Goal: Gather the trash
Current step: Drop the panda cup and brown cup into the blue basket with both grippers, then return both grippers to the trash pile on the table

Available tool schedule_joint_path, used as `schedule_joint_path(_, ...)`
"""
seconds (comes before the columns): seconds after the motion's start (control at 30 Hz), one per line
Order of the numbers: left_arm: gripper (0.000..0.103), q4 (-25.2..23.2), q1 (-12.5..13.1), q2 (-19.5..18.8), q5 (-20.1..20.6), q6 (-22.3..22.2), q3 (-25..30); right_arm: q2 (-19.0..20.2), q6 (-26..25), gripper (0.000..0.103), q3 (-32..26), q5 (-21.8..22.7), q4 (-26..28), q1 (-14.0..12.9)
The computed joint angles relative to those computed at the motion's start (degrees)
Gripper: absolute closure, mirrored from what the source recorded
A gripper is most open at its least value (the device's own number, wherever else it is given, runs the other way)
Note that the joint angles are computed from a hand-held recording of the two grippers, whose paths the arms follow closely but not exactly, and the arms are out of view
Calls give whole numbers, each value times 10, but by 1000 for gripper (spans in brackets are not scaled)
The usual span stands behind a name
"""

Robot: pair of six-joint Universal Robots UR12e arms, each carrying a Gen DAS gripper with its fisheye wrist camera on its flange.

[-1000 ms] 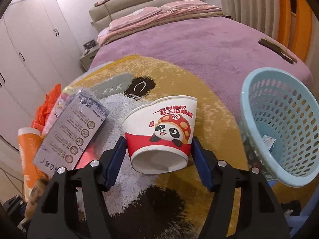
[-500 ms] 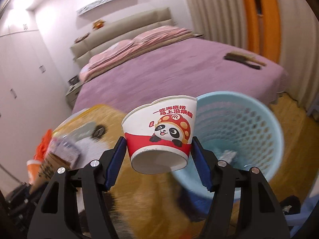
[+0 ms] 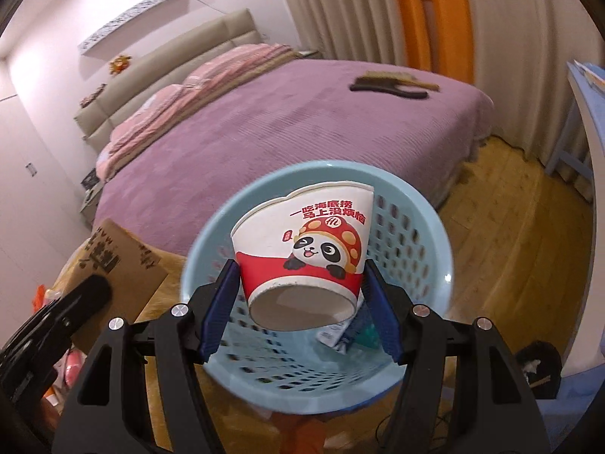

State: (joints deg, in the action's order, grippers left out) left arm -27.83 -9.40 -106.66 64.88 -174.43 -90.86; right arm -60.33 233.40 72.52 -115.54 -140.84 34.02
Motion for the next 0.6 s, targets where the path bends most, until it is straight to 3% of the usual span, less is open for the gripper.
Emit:
schedule_joint_path(0.2, 76, -27, -12, -26, 15, -12, 23, -5, 21, 41, 18, 16, 5, -11)
schedule_joint_path(0.4, 64, -31, -15, -32, 27, -18, 26, 3, 22, 40, 8, 27, 14, -15)
schedule_joint_path(0.53, 34, 0, -9, -22, 27, -29, 11, 6, 18, 37, 7, 41, 5, -18)
schedule_joint_path(0.6, 34, 12, -4, -14, 20, -31, 1, 5, 22, 34, 7, 35, 8, -17)
